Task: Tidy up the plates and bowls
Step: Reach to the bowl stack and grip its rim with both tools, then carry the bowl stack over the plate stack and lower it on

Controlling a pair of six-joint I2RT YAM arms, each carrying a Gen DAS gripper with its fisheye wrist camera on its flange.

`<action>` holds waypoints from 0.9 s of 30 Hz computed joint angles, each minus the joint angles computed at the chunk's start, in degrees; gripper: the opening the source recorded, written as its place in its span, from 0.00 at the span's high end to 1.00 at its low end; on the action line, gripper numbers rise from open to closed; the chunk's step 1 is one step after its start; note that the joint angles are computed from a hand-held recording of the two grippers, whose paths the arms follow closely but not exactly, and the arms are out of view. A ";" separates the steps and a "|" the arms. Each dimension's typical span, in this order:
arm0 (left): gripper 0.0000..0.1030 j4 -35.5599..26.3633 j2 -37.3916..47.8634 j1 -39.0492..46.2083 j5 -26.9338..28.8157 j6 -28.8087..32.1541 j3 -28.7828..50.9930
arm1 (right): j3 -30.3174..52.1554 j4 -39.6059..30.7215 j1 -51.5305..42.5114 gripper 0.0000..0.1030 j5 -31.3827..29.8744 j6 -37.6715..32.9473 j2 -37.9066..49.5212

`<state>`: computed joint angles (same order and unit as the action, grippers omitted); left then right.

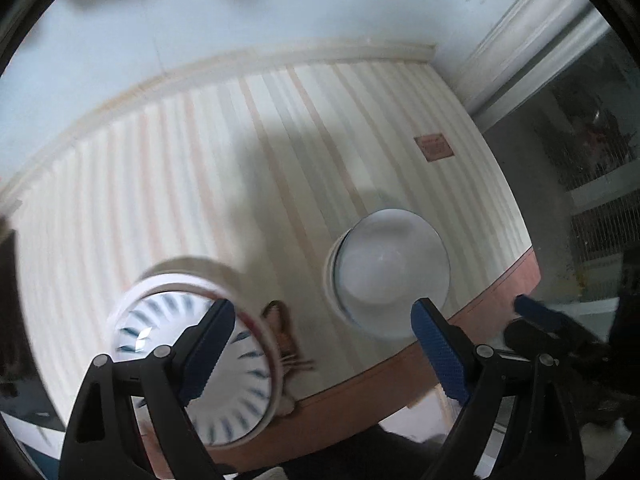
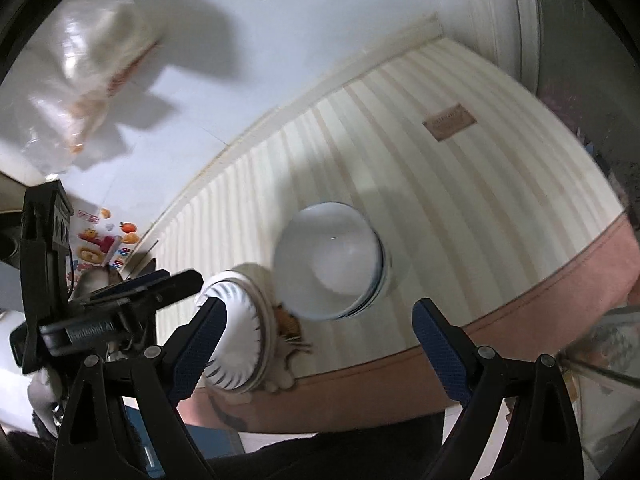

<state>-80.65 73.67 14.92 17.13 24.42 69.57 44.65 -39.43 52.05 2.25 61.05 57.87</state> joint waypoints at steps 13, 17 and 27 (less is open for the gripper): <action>0.17 13.56 18.82 -7.61 2.18 -9.55 -5.67 | -11.80 34.44 -18.77 0.07 -20.85 -13.17 26.72; 0.40 13.79 22.90 -7.96 4.02 -8.73 -5.35 | -9.75 39.12 -20.26 0.16 -24.29 -14.20 35.77; 0.52 13.49 22.15 -9.05 6.49 -9.54 -6.87 | -7.23 45.62 -22.78 0.52 -31.43 -11.67 45.94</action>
